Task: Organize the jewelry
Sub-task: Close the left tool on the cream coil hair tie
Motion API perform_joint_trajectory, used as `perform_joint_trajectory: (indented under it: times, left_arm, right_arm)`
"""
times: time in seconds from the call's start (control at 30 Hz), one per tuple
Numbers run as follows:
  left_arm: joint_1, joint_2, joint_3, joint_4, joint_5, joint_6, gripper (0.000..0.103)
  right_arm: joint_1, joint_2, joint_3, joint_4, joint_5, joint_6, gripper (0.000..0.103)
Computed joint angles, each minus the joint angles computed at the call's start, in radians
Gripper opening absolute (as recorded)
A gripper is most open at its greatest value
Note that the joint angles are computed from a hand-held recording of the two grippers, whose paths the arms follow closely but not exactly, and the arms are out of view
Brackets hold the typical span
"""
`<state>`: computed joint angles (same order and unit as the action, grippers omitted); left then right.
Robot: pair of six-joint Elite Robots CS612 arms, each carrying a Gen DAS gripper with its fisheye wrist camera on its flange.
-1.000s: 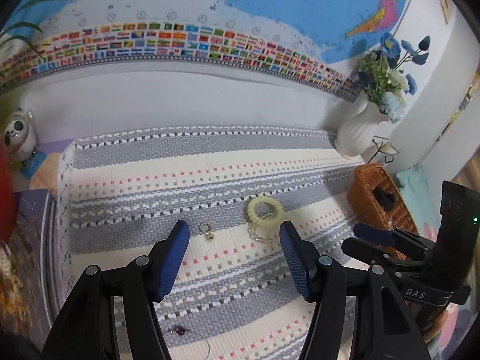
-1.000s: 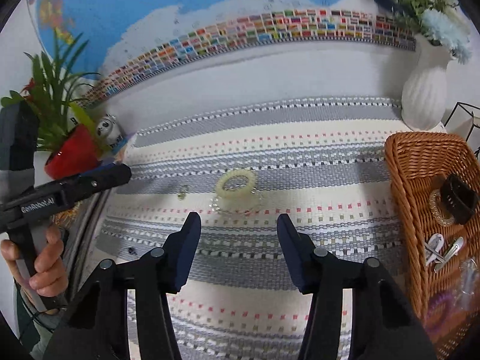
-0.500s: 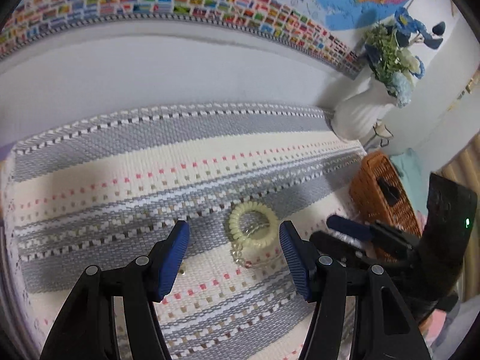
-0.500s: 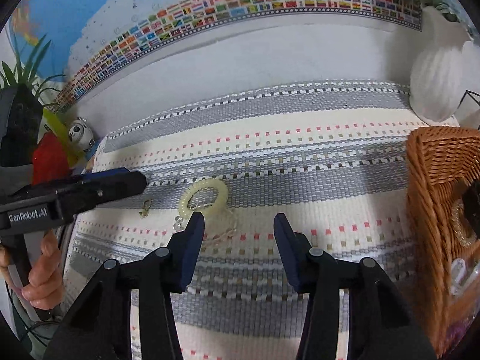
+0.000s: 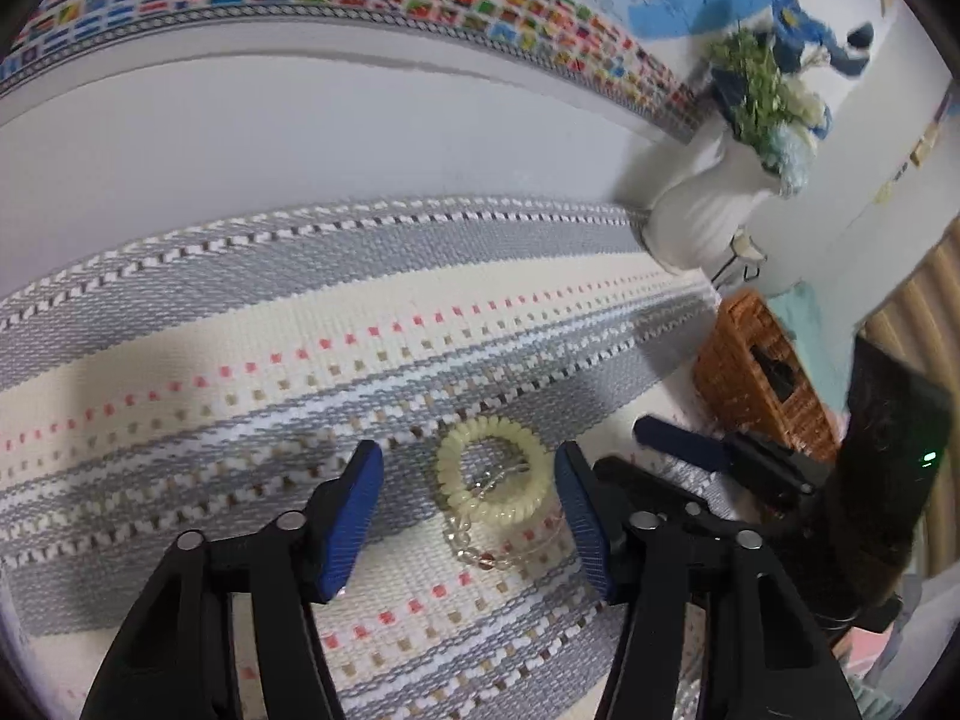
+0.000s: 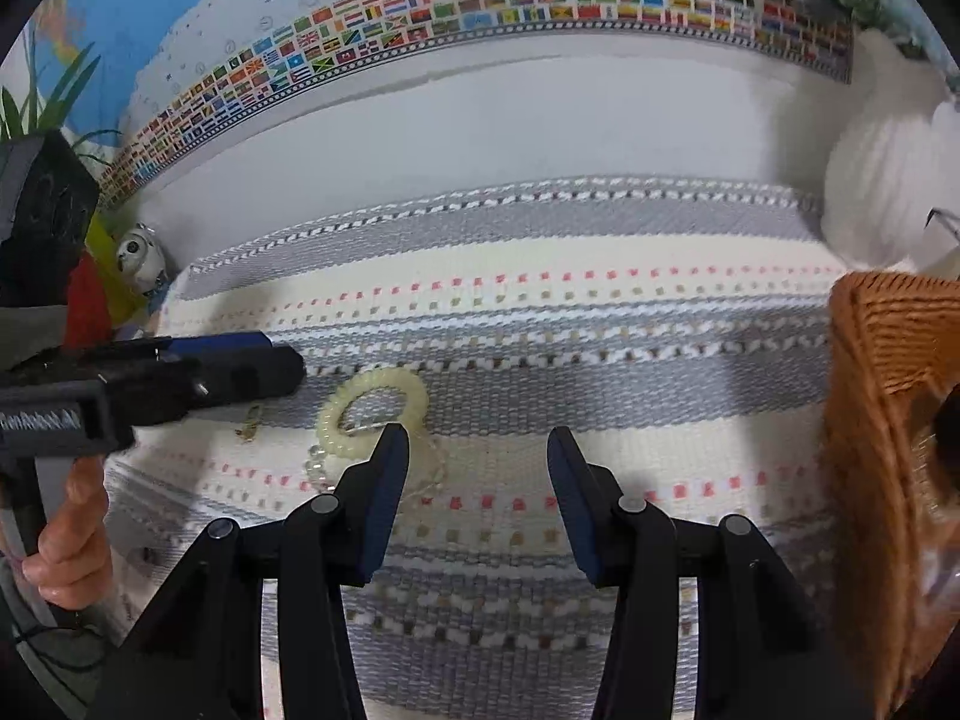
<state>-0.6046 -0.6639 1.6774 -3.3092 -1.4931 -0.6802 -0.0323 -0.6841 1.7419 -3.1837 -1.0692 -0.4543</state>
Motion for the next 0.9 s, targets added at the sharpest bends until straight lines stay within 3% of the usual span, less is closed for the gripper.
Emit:
perform_joint_trajectory:
  times: [0.07,0.17,0.43,0.5,0.6,0.67,0.9]
  left_arm:
    - [-0.008,0.004,-0.015,0.036,0.031,0.005,0.052]
    - [-0.014,0.007,-0.024,0.071,0.082,-0.016,0.048]
    - [-0.001,0.027,-0.047,0.103,0.024,0.003,0.046]
    - [-0.013,0.027,-0.055,0.135,0.072,0.018,0.040]
    - [-0.021,0.026,-0.061,0.164,0.106,0.025,0.019]
    - [-0.020,0.025,-0.061,0.172,0.114,0.017,0.011]
    - [-0.014,0.015,-0.035,0.145,0.099,0.011,0.011]
  right_arm:
    - [0.000,0.002,0.001,-0.016,-0.017,-0.003,0.051]
    - [0.001,0.001,-0.004,0.035,-0.007,-0.030,0.041]
    - [0.013,-0.002,-0.007,0.074,-0.011,-0.067,0.040]
    - [0.017,-0.001,-0.011,0.090,-0.020,-0.073,0.040]
    - [0.022,0.001,-0.013,0.098,-0.034,-0.081,0.040]
    - [0.028,0.003,-0.011,0.082,-0.049,-0.087,0.040]
    - [0.067,0.016,0.014,-0.056,-0.164,-0.147,0.039]
